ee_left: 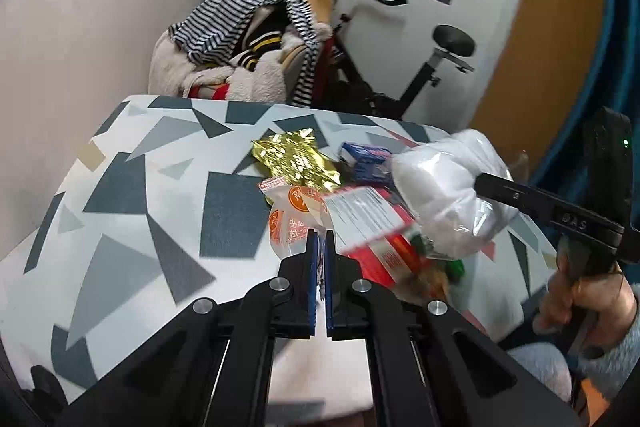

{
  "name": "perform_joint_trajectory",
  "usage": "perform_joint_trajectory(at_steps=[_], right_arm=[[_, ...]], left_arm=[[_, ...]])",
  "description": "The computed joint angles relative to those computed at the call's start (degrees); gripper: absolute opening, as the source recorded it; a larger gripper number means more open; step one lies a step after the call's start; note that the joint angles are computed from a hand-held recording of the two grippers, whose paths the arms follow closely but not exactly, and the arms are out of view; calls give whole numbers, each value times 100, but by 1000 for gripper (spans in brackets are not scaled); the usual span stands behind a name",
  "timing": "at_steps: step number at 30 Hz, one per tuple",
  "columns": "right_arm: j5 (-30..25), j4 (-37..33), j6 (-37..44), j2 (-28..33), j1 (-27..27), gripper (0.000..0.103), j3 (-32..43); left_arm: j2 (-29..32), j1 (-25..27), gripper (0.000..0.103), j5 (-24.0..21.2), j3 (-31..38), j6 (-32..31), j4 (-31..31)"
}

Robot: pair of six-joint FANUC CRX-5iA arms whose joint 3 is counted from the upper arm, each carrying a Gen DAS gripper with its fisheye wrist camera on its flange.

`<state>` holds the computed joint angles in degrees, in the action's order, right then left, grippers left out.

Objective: Collect trash
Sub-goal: 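Carry both bags to the brown bin while the right gripper opens, dropping the white bag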

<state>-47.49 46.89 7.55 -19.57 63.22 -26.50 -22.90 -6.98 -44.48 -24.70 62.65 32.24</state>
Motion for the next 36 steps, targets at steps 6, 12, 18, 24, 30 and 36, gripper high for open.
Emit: perform_joint_trajectory(at_steps=[6, 12, 18, 24, 30, 36], right_arm=[[-898, 313, -334, -352, 1097, 51, -364], [-1615, 174, -839, -487, 2118, 51, -688], [-1845, -114, -1411, -471, 2755, 51, -986], [-1496, -610, -1356, -168, 2949, 51, -1139], [-1188, -1776, -378, 410, 2591, 51, -780], [-1190, -2624, 111, 765, 2285, 52, -482]], left_arm=[[-961, -53, 3, -391, -587, -124, -15], [-1812, -100, 3, -804, -1168, -247, 67], [-2332, -21, 3, -1017, -1508, -130, 24], [-2533, -30, 3, -1040, -1621, -61, -128], [-2510, -81, 3, -1039, -1677, 40, -160], [-2497, -72, 3, -1079, -1713, 74, -207]])
